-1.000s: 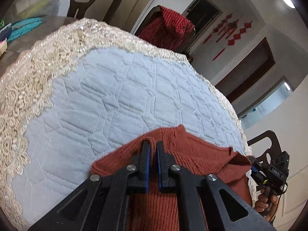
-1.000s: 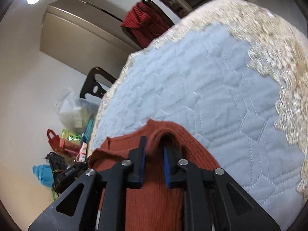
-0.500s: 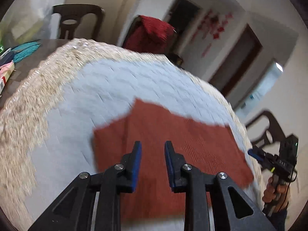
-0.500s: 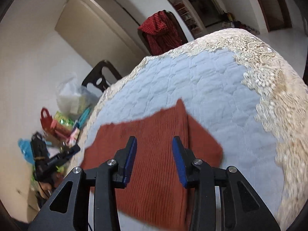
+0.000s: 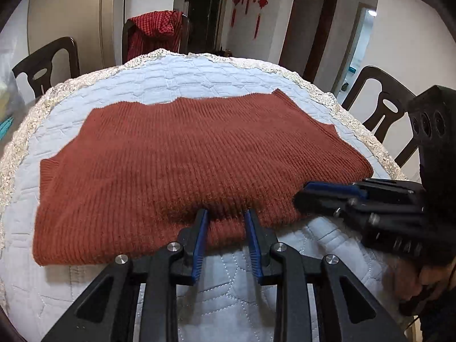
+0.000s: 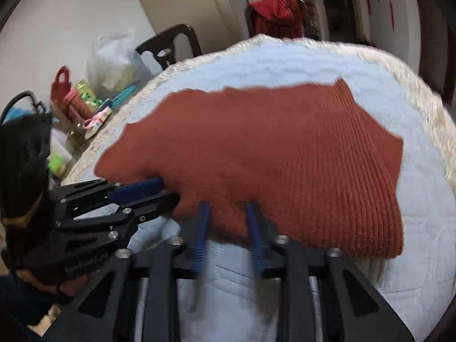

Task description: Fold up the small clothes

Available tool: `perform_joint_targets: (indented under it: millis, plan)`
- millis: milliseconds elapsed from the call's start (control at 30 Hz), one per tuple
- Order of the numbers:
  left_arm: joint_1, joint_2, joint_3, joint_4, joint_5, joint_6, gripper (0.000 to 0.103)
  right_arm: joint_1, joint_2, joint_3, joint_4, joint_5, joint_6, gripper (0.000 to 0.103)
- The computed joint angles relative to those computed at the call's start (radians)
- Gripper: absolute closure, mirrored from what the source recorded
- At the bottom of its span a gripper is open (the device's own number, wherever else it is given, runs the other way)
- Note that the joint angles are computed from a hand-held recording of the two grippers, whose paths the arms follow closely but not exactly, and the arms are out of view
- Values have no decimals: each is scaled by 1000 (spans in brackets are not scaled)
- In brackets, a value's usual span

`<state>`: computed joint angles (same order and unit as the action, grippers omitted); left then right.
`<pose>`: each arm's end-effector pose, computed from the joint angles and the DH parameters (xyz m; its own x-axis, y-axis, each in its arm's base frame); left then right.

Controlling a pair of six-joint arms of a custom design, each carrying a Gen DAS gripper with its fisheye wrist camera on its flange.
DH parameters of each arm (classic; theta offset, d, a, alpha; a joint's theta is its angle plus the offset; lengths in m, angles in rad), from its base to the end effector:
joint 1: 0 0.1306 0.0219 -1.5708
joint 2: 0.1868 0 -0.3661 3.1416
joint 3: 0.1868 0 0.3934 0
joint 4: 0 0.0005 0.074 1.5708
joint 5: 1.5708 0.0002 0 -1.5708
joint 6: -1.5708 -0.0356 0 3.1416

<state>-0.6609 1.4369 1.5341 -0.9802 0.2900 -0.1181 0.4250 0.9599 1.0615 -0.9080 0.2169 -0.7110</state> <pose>0.3892 -0.3161 0.4507 -0.5195 0.5470 -0.6564 0.7983 0.5847 -0.1446 0.3111 0.1318 0.4255 -0.6725 0.3952 -0.6258 0.2269 0.9149 0.3340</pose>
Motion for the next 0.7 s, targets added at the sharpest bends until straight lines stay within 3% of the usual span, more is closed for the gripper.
perform_joint_targets:
  millis: [100,367,467,533,700]
  plan:
    - [25,-13,5,-15,41,11,74,-6,-33,1,-40,40,-22,84]
    - [137,-26,-10,51,-48,107,74,-31,-161,-73,-96,100,-134,84]
    - [180,-15,-26,47,-11,152,74,-49,-189,-95,-105,112,-152,86]
    - [184,-19,-38,63,7,163,74,-59,-201,-112,-89,101,-161,90]
    - [172,-21,-29,42,-33,150,74,-58,-200,-107,-96,104,-167,91]
